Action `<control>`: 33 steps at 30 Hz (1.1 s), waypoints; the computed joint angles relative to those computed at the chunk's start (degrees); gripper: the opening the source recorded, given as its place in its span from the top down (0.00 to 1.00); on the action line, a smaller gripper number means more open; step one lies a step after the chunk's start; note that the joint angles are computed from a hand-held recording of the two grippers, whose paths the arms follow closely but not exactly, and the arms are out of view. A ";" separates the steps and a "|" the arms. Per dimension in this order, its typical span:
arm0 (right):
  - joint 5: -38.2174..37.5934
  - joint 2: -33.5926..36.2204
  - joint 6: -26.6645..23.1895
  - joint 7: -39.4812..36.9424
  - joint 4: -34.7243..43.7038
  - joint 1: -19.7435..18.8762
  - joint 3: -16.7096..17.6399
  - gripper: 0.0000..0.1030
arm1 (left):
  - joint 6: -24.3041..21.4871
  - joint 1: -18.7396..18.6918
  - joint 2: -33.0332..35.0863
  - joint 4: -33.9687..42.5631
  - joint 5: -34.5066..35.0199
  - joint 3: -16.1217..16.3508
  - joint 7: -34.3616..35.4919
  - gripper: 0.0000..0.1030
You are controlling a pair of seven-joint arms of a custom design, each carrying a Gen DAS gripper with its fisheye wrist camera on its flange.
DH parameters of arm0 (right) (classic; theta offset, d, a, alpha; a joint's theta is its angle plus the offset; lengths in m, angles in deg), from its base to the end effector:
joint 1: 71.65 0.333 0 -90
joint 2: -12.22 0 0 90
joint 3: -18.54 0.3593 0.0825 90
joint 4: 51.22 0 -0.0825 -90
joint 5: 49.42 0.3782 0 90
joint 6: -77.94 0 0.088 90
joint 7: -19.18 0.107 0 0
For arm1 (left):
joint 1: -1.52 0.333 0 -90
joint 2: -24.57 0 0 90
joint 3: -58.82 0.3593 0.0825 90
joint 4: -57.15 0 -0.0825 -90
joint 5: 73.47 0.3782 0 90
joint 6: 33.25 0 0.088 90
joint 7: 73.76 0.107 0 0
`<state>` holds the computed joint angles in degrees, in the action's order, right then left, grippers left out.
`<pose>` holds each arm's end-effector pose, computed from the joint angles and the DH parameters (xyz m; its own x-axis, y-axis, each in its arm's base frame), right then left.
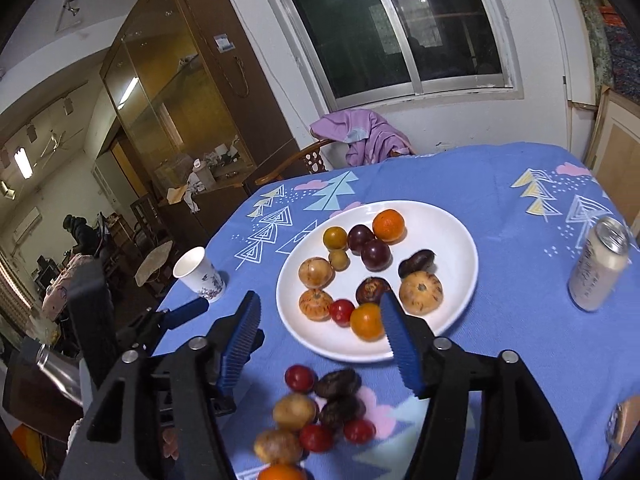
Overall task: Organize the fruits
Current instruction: 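Move both tools back toward the remaining fruit pile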
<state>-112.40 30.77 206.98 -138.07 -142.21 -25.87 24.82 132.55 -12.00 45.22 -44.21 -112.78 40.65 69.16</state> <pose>0.4585 0.5297 0.5417 -0.2846 -0.8936 -0.3471 -0.4912 0.4469 -0.7477 0.6273 -0.3071 0.4884 -0.7290 -0.6842 0.0213 -0.4511 0.4568 -0.7667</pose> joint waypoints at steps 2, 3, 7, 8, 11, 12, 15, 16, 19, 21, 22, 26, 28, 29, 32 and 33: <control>-0.95 -1.38 -0.56 4.27 -2.75 1.03 0.30 0.24 | -0.32 0.39 -0.70 -1.76 -0.54 0.08 -0.03 0.11; -1.74 -2.09 -0.43 6.94 -4.41 1.34 0.49 0.24 | -0.76 0.40 -0.76 -2.16 -0.51 0.28 -0.30 0.11; -3.07 -4.45 1.02 16.81 -10.62 0.80 1.62 0.22 | -3.21 -1.16 0.77 -1.05 2.82 2.32 -4.20 0.11; -2.68 -4.93 2.29 18.98 -11.96 0.12 1.88 0.21 | -3.94 -1.33 1.21 -0.55 3.55 2.52 -4.92 0.11; -3.66 -5.75 6.36 23.76 -14.48 -1.72 2.10 0.21 | -7.20 -1.83 2.78 1.73 6.02 3.22 -7.32 0.11; -3.61 -5.84 6.76 24.40 -14.87 -2.09 2.26 0.21 | -8.90 -1.77 3.37 2.70 6.61 3.27 -8.00 0.11; -3.80 -5.92 7.34 25.87 -15.32 -2.82 2.55 0.21 | -14.15 -1.44 5.13 5.67 7.71 3.29 -10.11 0.11; -3.77 -5.92 7.45 26.08 -15.41 -2.96 2.65 0.21 | -15.87 -1.19 5.64 6.51 7.80 3.16 -10.50 0.11; -3.57 -5.81 7.36 26.38 -15.38 -3.16 2.85 0.20 | -17.47 -1.73 6.26 7.27 9.30 3.68 -11.83 0.11; -3.37 -5.79 7.76 26.26 -15.41 -3.41 2.86 0.20 | -17.91 -2.48 6.75 7.66 11.15 4.35 -12.90 0.11; -3.26 -5.74 7.86 26.27 -15.41 -3.47 2.87 0.20 | -17.92 -2.89 7.02 7.81 12.10 4.72 -13.54 0.11; -3.47 -6.06 8.26 26.81 -15.96 -3.60 2.81 0.20 | -15.64 -3.66 7.53 7.96 14.47 5.78 -15.66 0.05; -3.80 -6.33 8.13 27.28 -16.27 -3.60 2.84 0.20 | -13.44 -3.51 7.21 7.50 14.99 6.50 -17.20 0.04; -4.02 -6.50 8.07 27.70 -16.46 -3.62 2.85 0.20 | -12.71 -3.64 7.09 7.50 15.52 7.21 -18.77 0.05; -4.55 -6.90 8.01 28.75 -17.03 -3.76 2.99 0.20 | -13.74 -1.49 7.51 9.00 14.24 6.54 -20.46 0.05; -4.63 -7.01 8.02 28.95 -17.17 -3.83 3.04 0.20 | -14.52 -0.44 7.63 9.47 13.06 5.77 -20.24 0.05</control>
